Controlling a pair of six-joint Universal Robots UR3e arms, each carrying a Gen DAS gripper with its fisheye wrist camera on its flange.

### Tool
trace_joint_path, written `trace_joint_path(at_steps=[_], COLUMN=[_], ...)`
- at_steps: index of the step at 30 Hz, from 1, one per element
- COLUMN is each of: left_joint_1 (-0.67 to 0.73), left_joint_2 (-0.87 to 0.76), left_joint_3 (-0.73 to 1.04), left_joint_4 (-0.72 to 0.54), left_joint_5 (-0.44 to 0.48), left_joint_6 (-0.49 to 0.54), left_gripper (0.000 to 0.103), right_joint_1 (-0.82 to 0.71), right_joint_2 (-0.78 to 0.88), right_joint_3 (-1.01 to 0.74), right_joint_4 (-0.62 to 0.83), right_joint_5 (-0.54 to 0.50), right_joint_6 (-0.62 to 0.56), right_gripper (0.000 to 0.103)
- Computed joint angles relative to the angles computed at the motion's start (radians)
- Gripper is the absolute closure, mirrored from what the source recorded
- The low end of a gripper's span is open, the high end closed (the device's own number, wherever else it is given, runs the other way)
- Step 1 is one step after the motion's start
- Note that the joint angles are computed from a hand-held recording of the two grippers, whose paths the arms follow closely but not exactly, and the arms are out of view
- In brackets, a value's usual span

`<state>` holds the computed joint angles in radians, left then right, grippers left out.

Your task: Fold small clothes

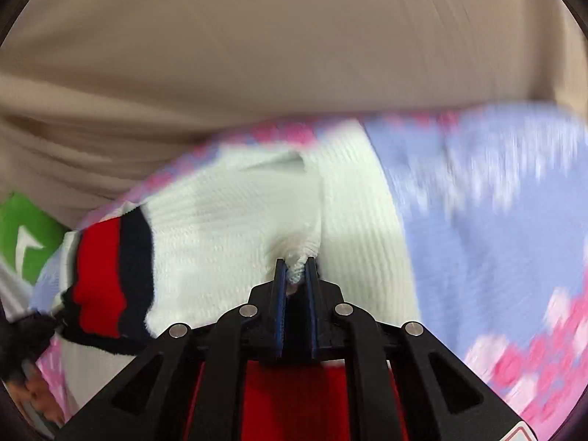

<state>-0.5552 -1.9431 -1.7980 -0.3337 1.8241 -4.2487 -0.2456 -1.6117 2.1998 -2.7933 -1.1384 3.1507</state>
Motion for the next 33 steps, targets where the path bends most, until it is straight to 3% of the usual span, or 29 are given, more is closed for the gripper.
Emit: trace_joint_path(at_steps=[3, 5, 7, 10, 11, 13, 14, 19, 21, 24, 26, 29, 33], left_joint_1=[-0.027, -0.021, -0.017, -0.026, -0.024, -0.018, -0.021, -0.029, -0.050, -0.068, -0.054, -0.035, -0.001], left_joint_2=[-0.015, -0.022, -0.028, -0.021, -0.028, -0.045, -0.050, 0.028, 0.085, 0.100, 0.101, 0.084, 0.025], left_joint_3=[0.010, 0.012, 0.021, 0.042, 0.051, 0.059, 0.069, 0.049, 0.035, 0.056, 0.053, 0.057, 0.079], left_joint_4=[0.004, 0.003, -0.015, -0.050, -0.061, -0.058, -0.065, -0.111, -0.152, -0.185, -0.172, -0.164, -0.206], left_joint_5=[0.046, 0.032, 0.024, 0.045, 0.044, 0.033, 0.037, 0.011, 0.032, 0.065, 0.057, 0.060, 0.048], left_joint_6=[0.005, 0.008, 0.006, 0.030, 0.044, 0.048, 0.052, 0.061, 0.054, 0.027, 0.007, 0.009, 0.043], left_gripper=[0.096, 0.095, 0.095, 0.095, 0.095, 0.095, 0.095, 0.090, 0.081, 0.066, 0.066, 0.067, 0.073], right_joint_1=[-0.073, -0.037, 0.007, -0.046, -0.031, 0.022, 0.011, -0.029, -0.024, -0.001, 0.026, 0.025, -0.064], right_joint_2=[-0.131, -0.075, 0.042, -0.048, -0.046, 0.048, 0.066, -0.148, -0.169, -0.035, 0.088, 0.065, -0.086], right_joint_3=[0.097, 0.084, 0.008, 0.106, 0.114, 0.044, 0.034, 0.104, 0.096, -0.005, -0.113, -0.066, 0.049], right_joint_4=[-0.099, -0.131, -0.031, -0.117, -0.155, -0.085, -0.050, 0.006, 0.019, 0.072, 0.125, 0.063, -0.069], right_joint_5=[0.133, 0.066, -0.017, 0.080, 0.060, -0.027, -0.004, 0.041, 0.029, 0.011, -0.006, 0.034, 0.155], right_joint_6=[0.006, 0.002, -0.002, 0.017, 0.007, -0.014, -0.032, -0.013, -0.017, -0.039, -0.034, -0.045, -0.033], right_gripper=[0.094, 0.094, 0.094, 0.094, 0.094, 0.093, 0.093, 0.084, 0.081, 0.067, 0.068, 0.092, 0.093])
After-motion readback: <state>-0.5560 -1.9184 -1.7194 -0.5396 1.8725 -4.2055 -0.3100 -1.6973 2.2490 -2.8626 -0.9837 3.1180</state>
